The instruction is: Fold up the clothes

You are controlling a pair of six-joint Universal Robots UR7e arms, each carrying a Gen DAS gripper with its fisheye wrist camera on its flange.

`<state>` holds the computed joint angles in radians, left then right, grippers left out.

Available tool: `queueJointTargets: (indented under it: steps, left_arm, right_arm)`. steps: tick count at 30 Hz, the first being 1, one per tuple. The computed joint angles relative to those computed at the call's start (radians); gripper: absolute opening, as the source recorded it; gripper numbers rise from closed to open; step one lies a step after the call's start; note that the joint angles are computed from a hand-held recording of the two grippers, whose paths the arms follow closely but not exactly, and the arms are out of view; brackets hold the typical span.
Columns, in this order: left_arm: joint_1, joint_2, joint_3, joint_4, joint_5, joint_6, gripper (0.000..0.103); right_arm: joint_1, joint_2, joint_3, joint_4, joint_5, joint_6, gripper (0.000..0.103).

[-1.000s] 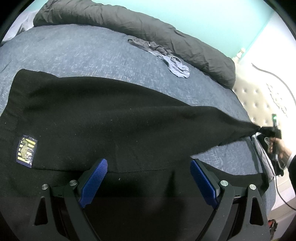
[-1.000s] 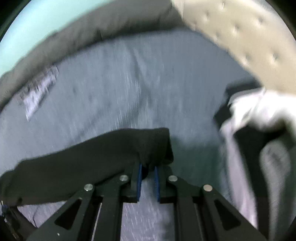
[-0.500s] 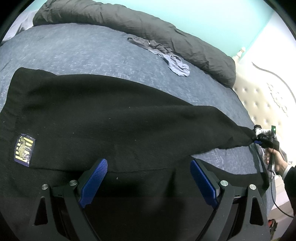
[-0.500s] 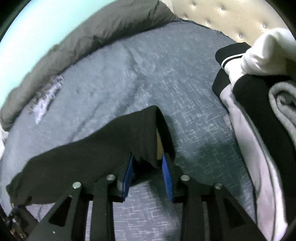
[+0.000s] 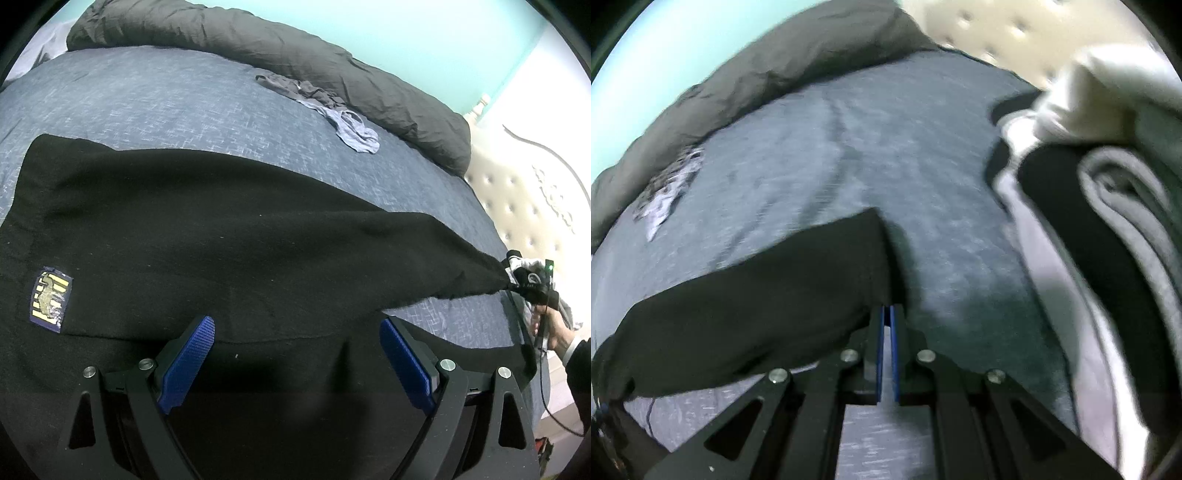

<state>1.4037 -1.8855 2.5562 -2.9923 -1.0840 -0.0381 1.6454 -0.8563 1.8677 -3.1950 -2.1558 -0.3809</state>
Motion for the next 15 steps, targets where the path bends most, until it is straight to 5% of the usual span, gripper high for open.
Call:
queueJointTargets:
  steps: [6, 10, 15]
  left_arm:
    - [-0.006, -0.045, -0.005, 0.009, 0.019, 0.003, 0.094]
    - [0.008, -0.078, -0.018, 0.021, 0.025, 0.002, 0.094]
    - [0.032, -0.128, -0.037, 0.039, 0.056, 0.007, 0.094]
  right_arm:
    - [0.040, 0.048, 0.007, -0.113, -0.159, -0.100, 0.003]
    - [0.076, 0.050, 0.021, -0.235, -0.217, -0.089, 0.004]
    - [0.134, 0.055, 0.025, -0.199, -0.104, -0.073, 0.014]
